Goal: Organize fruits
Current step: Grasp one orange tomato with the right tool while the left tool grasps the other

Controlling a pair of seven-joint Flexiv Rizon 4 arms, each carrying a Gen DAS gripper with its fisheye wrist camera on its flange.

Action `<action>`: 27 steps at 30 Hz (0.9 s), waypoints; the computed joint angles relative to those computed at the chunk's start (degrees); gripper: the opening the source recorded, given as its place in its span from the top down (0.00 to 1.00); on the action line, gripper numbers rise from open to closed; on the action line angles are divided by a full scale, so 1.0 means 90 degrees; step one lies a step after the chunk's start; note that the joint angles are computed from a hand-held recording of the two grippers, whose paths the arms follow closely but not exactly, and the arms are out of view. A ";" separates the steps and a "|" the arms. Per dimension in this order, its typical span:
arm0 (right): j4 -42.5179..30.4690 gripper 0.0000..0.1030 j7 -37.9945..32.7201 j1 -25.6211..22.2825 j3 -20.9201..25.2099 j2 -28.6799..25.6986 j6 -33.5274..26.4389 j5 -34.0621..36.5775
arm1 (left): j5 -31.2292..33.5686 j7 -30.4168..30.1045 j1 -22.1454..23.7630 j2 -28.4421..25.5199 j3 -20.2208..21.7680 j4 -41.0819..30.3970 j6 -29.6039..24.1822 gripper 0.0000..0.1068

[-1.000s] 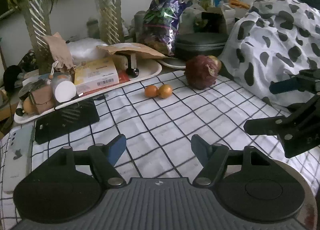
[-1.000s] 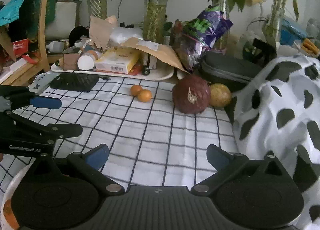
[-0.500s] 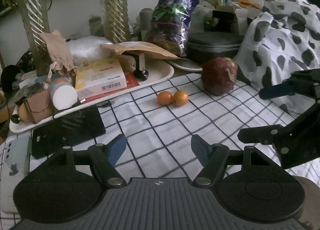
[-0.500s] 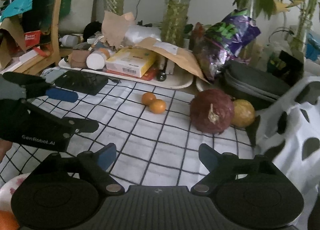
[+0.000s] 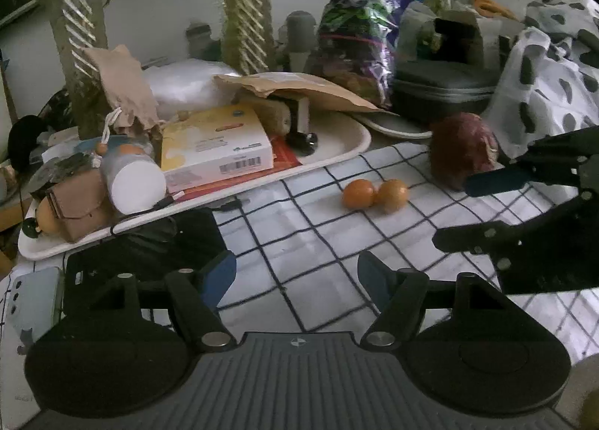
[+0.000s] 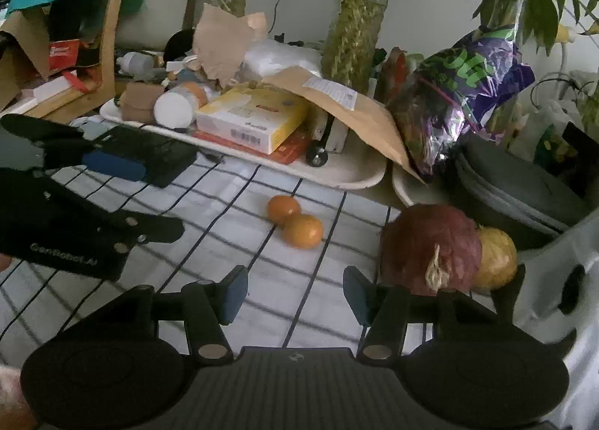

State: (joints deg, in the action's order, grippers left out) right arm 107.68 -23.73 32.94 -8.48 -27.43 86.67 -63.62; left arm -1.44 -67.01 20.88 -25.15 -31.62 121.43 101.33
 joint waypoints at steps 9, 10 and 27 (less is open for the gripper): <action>-0.0513 0.44 0.0059 0.0203 -0.0353 -0.0503 0.0224 0.0206 | 0.0080 0.0089 0.0065 -0.0254 -0.0038 -0.0192 0.0045 0.34; -0.0559 0.45 -0.0005 0.0212 -0.0354 -0.0550 0.0232 0.0285 | 0.0092 0.0098 0.0060 -0.0269 -0.0027 -0.0210 0.0044 0.34; -0.0741 0.69 -0.1468 0.0345 -0.0187 -0.0730 0.0092 0.1879 | 0.0448 0.0170 0.0248 -0.0535 -0.0320 -0.0315 0.0250 0.34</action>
State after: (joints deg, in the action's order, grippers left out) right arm 101.01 -36.95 36.04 -10.17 -34.00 87.49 -46.71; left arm 2.59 -65.48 23.12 -29.96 -34.49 118.60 103.58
